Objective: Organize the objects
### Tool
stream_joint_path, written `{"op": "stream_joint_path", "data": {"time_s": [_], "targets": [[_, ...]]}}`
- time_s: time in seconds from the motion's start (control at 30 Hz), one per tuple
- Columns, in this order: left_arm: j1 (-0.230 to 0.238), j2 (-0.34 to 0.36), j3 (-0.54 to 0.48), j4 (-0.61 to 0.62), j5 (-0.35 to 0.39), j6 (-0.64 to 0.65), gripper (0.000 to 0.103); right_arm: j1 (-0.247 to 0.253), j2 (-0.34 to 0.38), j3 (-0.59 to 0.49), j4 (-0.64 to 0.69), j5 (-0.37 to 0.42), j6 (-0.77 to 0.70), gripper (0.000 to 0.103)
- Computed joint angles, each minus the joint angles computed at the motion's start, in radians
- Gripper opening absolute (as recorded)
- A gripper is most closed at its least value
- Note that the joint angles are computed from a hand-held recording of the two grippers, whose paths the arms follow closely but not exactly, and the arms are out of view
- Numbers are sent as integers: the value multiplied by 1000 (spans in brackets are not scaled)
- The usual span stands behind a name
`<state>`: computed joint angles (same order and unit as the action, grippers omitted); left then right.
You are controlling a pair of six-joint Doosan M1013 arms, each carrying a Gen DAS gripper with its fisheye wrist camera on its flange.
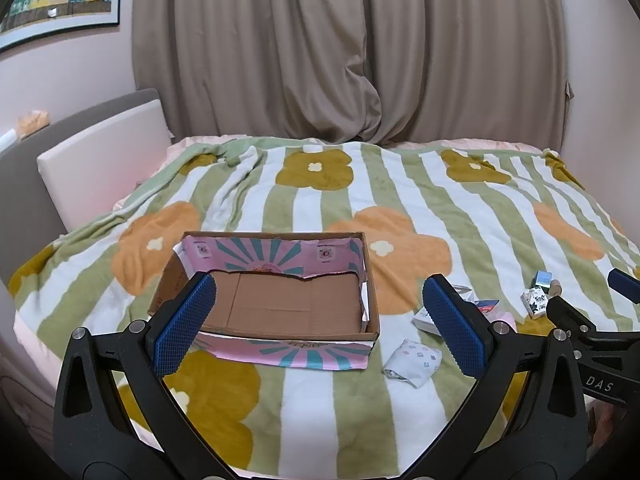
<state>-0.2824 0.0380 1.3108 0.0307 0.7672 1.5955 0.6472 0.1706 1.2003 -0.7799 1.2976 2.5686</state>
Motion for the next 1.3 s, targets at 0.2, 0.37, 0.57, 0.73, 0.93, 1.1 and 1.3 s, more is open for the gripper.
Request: {"op": "stream_joint_path", "data": {"time_s": [0.2, 0.37, 0.57, 0.73, 0.93, 1.1, 1.3], "targets": [[1, -1, -4, -14, 3, 11, 103, -1, -3, 2, -8, 6, 2, 103], [-2, -3, -4, -17, 2, 15, 103, -3, -6, 3, -11, 9, 6, 103], [-5, 1, -11, -20, 13, 11, 103, -4, -11, 6, -15, 11, 9, 103], [-4, 0, -11, -22, 15, 14, 103, -4, -11, 7, -16, 11, 10, 103], [-4, -1, -8, -30, 18, 18, 103, -4, -12, 8, -20, 11, 11, 103], [-5, -2, -7, -27, 15, 12, 103, -4, -14, 7, -23, 11, 10, 103], [-3, 1, -10, -24, 16, 8, 103, -4, -12, 4, -23, 11, 9, 103]]}}
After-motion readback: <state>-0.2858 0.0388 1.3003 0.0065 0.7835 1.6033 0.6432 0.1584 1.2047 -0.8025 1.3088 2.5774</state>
